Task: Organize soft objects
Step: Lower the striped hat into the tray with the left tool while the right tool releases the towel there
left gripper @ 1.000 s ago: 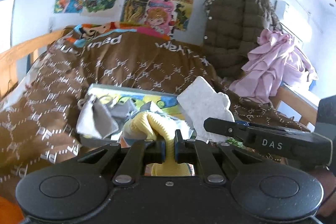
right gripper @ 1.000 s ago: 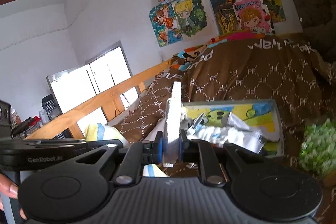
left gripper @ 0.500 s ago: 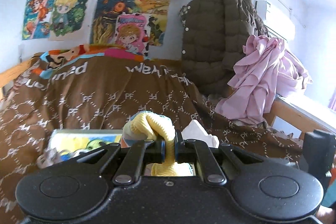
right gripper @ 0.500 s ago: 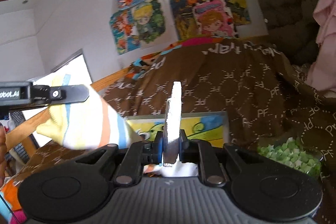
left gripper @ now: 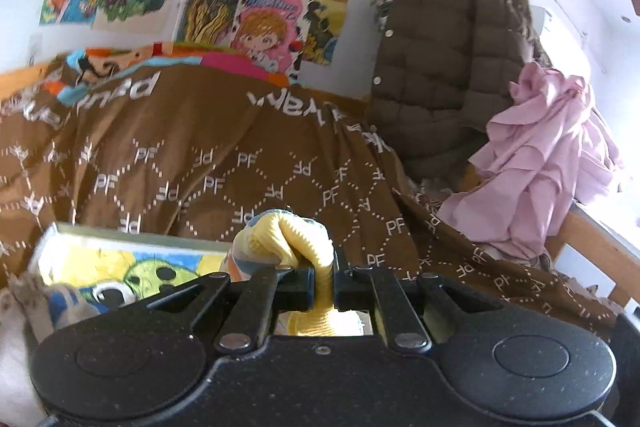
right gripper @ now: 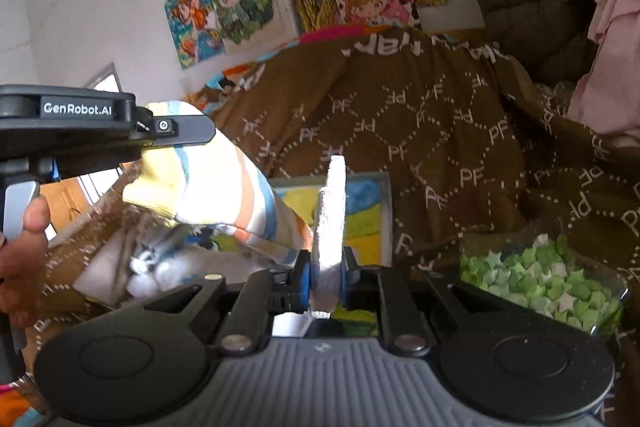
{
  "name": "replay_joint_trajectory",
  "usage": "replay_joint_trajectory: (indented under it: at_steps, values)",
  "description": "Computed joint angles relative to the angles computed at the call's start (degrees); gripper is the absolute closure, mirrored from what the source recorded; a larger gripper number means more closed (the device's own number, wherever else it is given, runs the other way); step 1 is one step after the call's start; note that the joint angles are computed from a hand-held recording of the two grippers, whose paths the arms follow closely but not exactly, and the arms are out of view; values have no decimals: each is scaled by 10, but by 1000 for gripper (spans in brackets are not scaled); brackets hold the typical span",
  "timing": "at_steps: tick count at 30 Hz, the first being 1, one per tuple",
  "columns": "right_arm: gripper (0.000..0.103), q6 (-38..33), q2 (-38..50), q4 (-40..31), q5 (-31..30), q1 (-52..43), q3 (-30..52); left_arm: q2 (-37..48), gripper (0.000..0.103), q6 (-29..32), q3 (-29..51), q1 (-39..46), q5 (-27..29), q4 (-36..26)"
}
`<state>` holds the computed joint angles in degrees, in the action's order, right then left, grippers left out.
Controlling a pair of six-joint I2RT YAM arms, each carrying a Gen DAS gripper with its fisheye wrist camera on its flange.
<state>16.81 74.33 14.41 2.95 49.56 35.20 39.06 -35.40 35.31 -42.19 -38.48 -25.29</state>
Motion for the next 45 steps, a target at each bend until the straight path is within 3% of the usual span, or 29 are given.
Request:
replay_joint_trajectory:
  at_steps: [5, 14, 29, 37, 45]
  values:
    - [88, -10, 35, 8, 9, -2, 11, -6, 95, -13, -42, 37, 43, 26]
    - [88, -26, 95, 6, 30, 6, 37, 14, 95, -2, -61, 66, 69, -3]
    - [87, -28, 111, -5, 31, 13, 43, 55, 91, -45, -75, 55, 64, -31]
    - [82, -29, 104, -4, 37, 13, 40, 63, 80, -76, -73, 30, 41, -55]
    - [71, -31, 90, -5, 40, 18, 35, 48, 58, -117, -66, -3, 9, -105]
